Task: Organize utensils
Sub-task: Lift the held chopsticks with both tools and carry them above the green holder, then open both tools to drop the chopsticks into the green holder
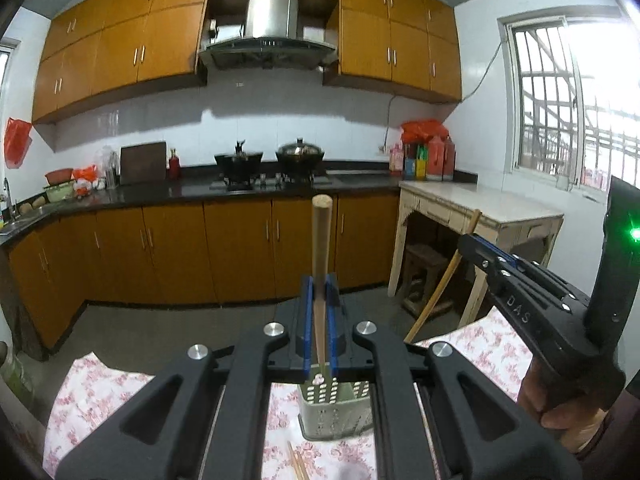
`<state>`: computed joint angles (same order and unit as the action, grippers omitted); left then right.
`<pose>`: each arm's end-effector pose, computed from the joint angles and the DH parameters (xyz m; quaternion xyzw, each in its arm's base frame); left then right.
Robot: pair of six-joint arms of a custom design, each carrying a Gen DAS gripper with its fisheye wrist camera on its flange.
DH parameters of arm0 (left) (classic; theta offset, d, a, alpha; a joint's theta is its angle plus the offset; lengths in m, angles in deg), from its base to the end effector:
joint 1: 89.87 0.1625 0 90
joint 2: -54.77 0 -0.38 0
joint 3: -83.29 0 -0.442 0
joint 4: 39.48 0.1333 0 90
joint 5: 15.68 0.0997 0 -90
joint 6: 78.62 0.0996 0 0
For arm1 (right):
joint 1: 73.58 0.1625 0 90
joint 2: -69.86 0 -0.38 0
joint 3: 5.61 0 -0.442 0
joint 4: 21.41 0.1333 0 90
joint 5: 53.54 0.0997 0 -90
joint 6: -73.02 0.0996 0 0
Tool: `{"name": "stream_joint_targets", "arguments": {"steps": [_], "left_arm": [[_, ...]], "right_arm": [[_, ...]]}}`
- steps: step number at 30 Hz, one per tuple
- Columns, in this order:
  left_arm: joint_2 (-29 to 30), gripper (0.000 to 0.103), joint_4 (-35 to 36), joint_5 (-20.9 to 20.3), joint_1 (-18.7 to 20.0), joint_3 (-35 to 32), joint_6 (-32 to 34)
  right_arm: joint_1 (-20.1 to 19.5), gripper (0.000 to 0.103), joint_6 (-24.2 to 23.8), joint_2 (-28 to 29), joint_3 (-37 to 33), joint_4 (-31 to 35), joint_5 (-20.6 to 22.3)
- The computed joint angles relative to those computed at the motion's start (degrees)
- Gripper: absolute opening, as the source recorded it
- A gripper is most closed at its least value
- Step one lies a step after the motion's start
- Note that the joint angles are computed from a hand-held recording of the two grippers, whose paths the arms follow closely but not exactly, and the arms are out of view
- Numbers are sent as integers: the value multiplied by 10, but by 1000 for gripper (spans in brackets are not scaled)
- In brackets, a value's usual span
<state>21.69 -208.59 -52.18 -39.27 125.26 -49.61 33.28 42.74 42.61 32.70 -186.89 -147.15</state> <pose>-0.3712 -0.7881 0.3754 0.1966 0.7497 -0.5448 0.3202 0.3839 -0.8286 0.2987 0.3228 -0.7818 0.5260 0.0887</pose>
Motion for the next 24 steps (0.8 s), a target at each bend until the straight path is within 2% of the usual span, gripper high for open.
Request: {"name": "stream_joint_targets", "arguments": {"steps": [13, 18, 20, 24], "left_arm": [[-8, 9, 69, 12, 29, 22, -81], [-23, 23, 36, 26, 25, 46, -65], [-30, 25, 21, 33, 21, 56, -59], [-52, 31, -22, 43, 12, 91, -48]], "right_arm": [[-7, 8, 48, 24, -49, 124, -30], [-5, 17, 58, 18, -46, 123, -45], [-3, 28, 57, 7, -29, 105, -48], [-1, 31, 47, -11, -4, 77, -50]]}}
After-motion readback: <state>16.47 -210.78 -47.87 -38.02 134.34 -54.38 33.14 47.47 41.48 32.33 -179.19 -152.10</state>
